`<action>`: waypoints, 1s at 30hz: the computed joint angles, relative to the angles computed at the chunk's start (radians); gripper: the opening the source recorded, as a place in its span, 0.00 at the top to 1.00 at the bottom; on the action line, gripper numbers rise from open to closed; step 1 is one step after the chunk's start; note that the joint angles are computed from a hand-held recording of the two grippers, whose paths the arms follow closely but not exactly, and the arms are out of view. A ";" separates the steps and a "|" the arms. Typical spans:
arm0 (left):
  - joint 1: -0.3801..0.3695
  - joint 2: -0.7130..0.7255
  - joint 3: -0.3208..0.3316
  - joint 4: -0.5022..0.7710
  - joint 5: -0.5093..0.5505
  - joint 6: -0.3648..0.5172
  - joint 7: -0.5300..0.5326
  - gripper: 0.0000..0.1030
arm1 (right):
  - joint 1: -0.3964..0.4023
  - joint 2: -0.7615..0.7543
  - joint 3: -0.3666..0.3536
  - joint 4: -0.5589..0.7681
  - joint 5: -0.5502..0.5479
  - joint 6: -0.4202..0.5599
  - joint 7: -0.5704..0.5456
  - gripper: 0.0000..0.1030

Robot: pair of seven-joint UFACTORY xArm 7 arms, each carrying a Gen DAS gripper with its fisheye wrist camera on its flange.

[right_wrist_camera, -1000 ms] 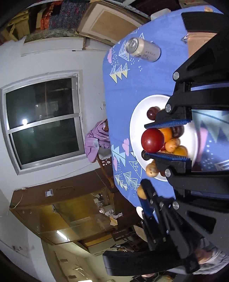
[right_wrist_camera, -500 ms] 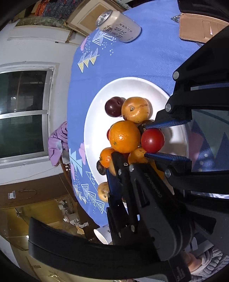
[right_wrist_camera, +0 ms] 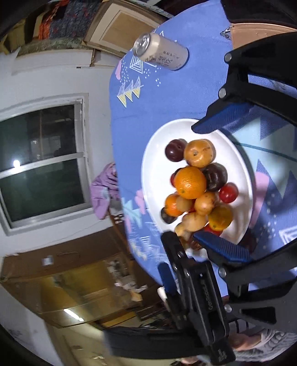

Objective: Organize fruits
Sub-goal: 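Carry the brown fruit and tomato onto the white plate and release both, then grasp an orange with the left tool while the right tool grasps a dark plum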

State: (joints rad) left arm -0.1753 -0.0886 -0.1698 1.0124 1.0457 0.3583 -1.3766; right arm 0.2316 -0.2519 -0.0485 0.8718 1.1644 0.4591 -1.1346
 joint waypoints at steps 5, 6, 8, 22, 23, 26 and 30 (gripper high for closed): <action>0.034 -0.175 -0.046 -0.178 0.022 0.071 -0.049 0.07 | 0.006 -0.085 -0.019 -0.079 0.055 0.019 -0.018 0.09; 0.042 -0.204 -0.060 -0.218 0.012 0.099 -0.048 0.07 | 0.007 -0.103 -0.021 -0.103 0.053 0.021 -0.019 0.09; 0.047 -0.240 -0.070 -0.277 -0.036 0.117 -0.022 0.07 | 0.012 -0.131 -0.028 -0.142 0.051 0.025 -0.025 0.09; 0.094 -0.218 -0.167 -0.337 -0.066 0.116 0.029 0.07 | 0.050 -0.174 -0.072 -0.222 -0.032 0.029 0.020 0.09; 0.090 -0.207 -0.167 -0.330 -0.056 0.130 0.025 0.07 | 0.049 -0.172 -0.074 -0.220 -0.033 0.035 0.024 0.09; 0.064 -0.187 -0.138 -0.323 -0.064 0.139 0.039 0.07 | 0.044 -0.171 -0.076 -0.216 -0.032 0.047 0.029 0.09; 0.049 -0.175 -0.102 -0.323 -0.093 0.116 0.063 0.07 | 0.044 -0.176 -0.067 -0.222 -0.035 0.046 0.024 0.09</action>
State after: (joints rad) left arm -0.1260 -0.2633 -0.2718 0.6891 0.9523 0.4741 -1.3133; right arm 0.2754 -0.4277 -0.1160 0.6497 1.1294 0.5047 -1.1106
